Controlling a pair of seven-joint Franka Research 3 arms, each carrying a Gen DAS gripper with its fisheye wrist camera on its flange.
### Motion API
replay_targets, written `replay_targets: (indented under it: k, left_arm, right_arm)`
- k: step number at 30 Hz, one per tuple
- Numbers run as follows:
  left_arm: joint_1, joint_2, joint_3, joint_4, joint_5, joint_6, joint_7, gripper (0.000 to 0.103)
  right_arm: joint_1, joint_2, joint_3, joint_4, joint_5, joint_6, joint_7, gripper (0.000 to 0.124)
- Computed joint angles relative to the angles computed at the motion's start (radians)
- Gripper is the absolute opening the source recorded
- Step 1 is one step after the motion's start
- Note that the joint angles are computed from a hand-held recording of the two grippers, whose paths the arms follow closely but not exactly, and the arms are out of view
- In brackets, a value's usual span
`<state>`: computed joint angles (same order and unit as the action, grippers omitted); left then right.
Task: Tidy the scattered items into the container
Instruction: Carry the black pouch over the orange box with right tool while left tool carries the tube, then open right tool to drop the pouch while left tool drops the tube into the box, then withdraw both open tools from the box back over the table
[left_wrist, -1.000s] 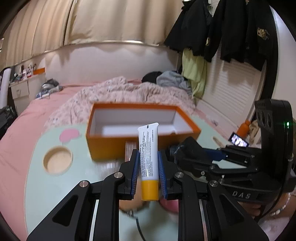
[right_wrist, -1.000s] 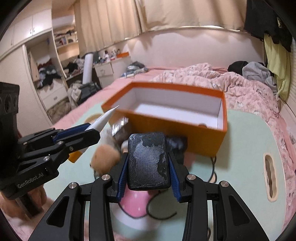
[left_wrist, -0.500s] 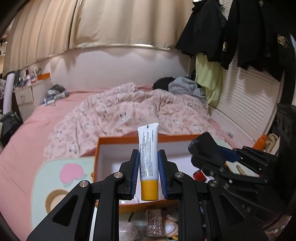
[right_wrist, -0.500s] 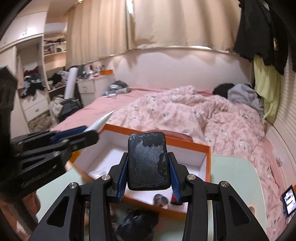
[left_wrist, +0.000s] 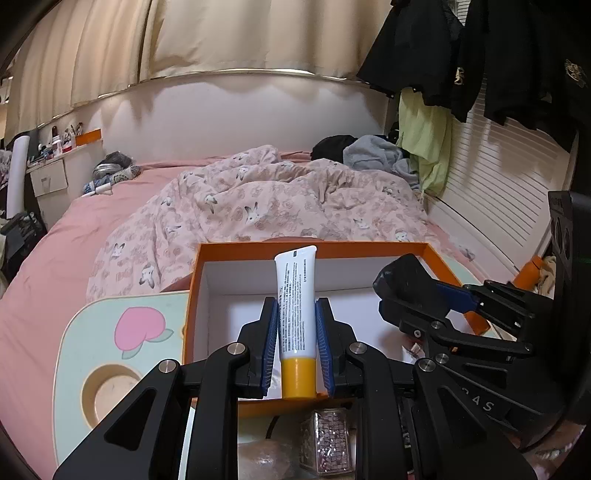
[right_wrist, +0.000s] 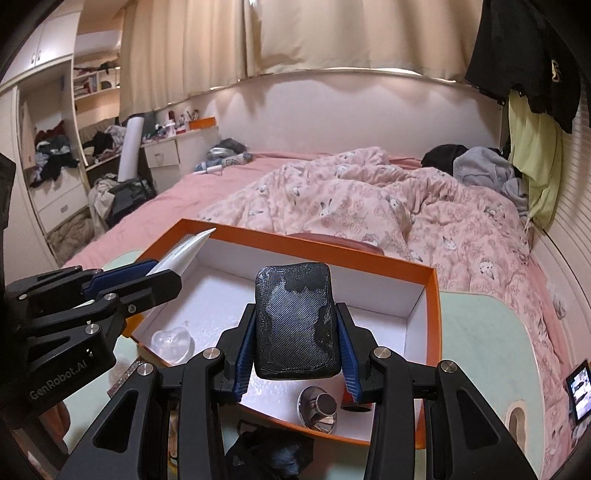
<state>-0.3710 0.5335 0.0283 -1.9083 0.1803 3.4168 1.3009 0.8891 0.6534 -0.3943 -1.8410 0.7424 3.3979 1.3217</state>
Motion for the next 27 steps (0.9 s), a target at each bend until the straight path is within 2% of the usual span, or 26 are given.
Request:
replay_targets:
  k: [4, 6, 7, 8, 9, 10, 11, 12, 13, 15, 17, 20, 23, 26, 27]
  left_arm:
    - [0.02, 0.002, -0.018, 0.003, 0.003, -0.004, -0.01, 0.022]
    - [0.013, 0.0, -0.011, 0.0, -0.001, -0.001, -0.014, 0.022]
    - [0.026, 0.0, -0.024, -0.002, 0.004, 0.002, -0.019, 0.026]
    - [0.05, -0.001, -0.049, -0.004, 0.015, 0.002, -0.027, 0.034]
    - [0.082, -0.001, -0.081, -0.005, 0.03, 0.003, -0.038, 0.041]
    - [0.104, -0.002, -0.102, -0.009, 0.04, 0.01, -0.05, 0.051]
    - [0.107, -0.004, -0.104, -0.018, 0.041, 0.024, -0.059, 0.062]
    - [0.103, -0.008, -0.097, -0.029, 0.035, 0.047, -0.067, 0.067]
    - [0.093, -0.013, -0.085, -0.043, 0.022, 0.076, -0.071, 0.071]
    - [0.088, -0.024, -0.079, -0.064, 0.008, 0.106, -0.072, 0.071]
    - [0.098, -0.041, -0.088, -0.082, 0.014, 0.104, -0.069, 0.071]
    - [0.062, -0.085, -0.055, -0.129, -0.007, 0.083, -0.031, 0.071]
    - [0.049, -0.137, -0.046, -0.204, -0.018, 0.1, 0.008, 0.071]
    - [0.091, -0.186, -0.085, -0.287, 0.003, 0.123, 0.018, 0.072]
    - [0.137, -0.198, -0.124, -0.312, 0.043, 0.12, -0.006, 0.072]
  right_arm:
    - [-0.015, 0.005, 0.01, 0.009, -0.007, -0.012, 0.013, 0.039]
    - [0.004, 0.016, -0.014, 0.015, -0.001, -0.017, 0.027, 0.041]
    - [0.019, 0.022, -0.031, 0.015, 0.004, -0.015, 0.035, 0.045]
    - [0.028, 0.024, -0.041, 0.013, 0.008, -0.011, 0.043, 0.05]
    - [0.042, 0.027, -0.055, 0.013, 0.016, -0.011, 0.049, 0.063]
    - [0.045, 0.026, -0.057, 0.009, 0.02, -0.001, 0.055, 0.07]
    - [0.049, 0.024, -0.059, 0.002, 0.03, 0.016, 0.058, 0.07]
    - [0.045, 0.02, -0.051, -0.003, 0.038, 0.027, 0.052, 0.07]
    - [0.024, 0.008, -0.024, -0.009, 0.037, 0.038, 0.043, 0.07]
    - [-0.008, -0.013, 0.018, -0.02, 0.041, 0.054, 0.022, 0.07]
    - [-0.038, -0.034, 0.059, -0.035, 0.042, 0.071, 0.002, 0.07]
    - [-0.078, -0.078, 0.119, -0.069, 0.04, 0.08, -0.036, 0.07]
    - [-0.145, -0.142, 0.215, -0.138, 0.009, 0.112, -0.061, 0.07]
    - [-0.24, -0.209, 0.335, -0.224, -0.044, 0.134, -0.058, 0.07]
    - [-0.288, -0.231, 0.388, -0.257, -0.081, 0.139, -0.04, 0.07]
